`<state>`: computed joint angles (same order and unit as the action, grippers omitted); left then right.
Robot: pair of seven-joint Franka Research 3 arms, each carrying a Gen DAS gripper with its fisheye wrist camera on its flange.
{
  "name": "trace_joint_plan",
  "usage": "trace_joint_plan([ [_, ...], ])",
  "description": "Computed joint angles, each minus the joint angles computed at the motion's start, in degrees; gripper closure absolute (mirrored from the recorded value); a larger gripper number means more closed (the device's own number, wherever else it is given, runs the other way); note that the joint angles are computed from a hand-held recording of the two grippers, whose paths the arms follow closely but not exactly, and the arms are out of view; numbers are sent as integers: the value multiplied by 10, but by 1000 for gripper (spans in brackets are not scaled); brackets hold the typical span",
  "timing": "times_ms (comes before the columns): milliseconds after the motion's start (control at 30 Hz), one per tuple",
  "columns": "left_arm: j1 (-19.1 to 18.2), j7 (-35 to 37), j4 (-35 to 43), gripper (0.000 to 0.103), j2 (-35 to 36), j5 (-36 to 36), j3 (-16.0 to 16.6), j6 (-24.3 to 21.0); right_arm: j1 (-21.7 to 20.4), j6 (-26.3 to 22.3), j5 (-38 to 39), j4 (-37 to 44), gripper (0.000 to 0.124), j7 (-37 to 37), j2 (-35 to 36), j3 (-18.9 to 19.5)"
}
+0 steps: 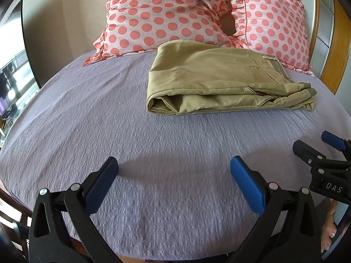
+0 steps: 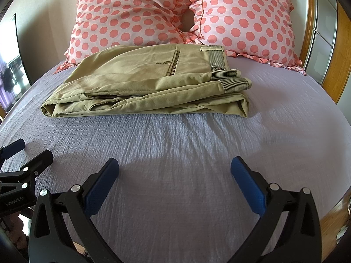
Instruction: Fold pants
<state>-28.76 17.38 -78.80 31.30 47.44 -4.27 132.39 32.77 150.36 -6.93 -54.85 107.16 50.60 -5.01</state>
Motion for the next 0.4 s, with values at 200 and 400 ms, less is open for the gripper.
trace_joint_plan([
  [200,-1,-2,3,2,2,0,0,-3,-1,1,1,-1,22,-2,-1,1],
  [400,-1,0,2,2,1,1,1,-3,-1,1,2,-2,22,-3,-1,0],
])
